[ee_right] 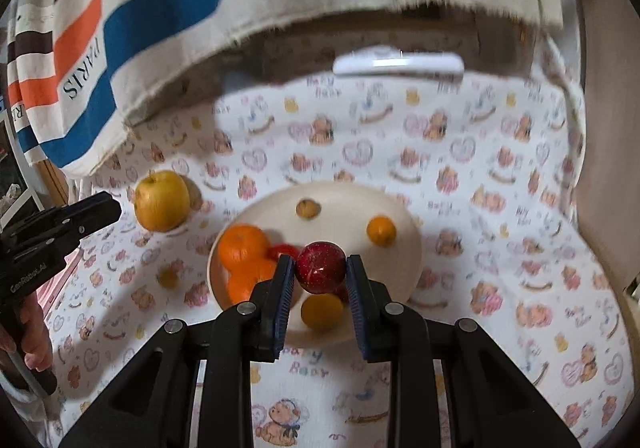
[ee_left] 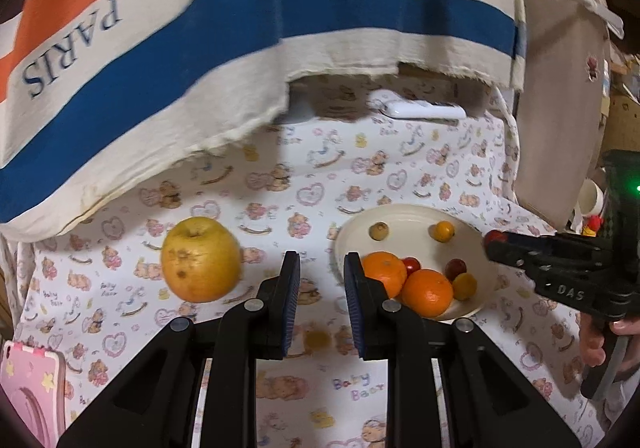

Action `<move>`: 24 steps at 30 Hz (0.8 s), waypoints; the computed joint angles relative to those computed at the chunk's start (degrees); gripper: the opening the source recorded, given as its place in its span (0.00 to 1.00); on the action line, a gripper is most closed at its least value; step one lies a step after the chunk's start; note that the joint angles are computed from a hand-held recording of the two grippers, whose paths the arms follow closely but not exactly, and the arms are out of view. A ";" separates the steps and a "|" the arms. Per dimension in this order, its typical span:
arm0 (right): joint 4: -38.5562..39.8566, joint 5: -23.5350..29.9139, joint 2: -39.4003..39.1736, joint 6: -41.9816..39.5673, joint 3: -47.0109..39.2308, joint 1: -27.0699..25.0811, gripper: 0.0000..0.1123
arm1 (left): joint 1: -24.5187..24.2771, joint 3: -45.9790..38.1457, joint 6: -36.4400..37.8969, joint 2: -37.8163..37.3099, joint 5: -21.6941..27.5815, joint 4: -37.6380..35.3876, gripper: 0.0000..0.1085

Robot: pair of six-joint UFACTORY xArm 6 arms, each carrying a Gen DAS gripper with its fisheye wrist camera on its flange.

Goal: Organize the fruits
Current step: 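Carry both fruits over the plate and open the left tool to drop the brown fruit, then lower the red fruit onto the plate and open the right tool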

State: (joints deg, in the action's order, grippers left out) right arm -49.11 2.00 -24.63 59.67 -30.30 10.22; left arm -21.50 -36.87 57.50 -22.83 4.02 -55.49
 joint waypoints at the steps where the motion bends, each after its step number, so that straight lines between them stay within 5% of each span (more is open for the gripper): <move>1: 2.87 0.36 0.20 -2.38 0.22 0.32 0.25 | -0.28 -0.04 -1.04 0.20 0.23 1.17 0.20; 16: 20.35 5.95 2.02 -16.88 0.23 1.22 0.25 | -2.92 -2.39 -11.82 4.07 3.06 11.14 0.20; 24: 20.77 7.30 2.70 -17.64 -0.36 1.35 0.25 | -2.87 -2.66 -12.05 5.68 2.74 11.40 0.20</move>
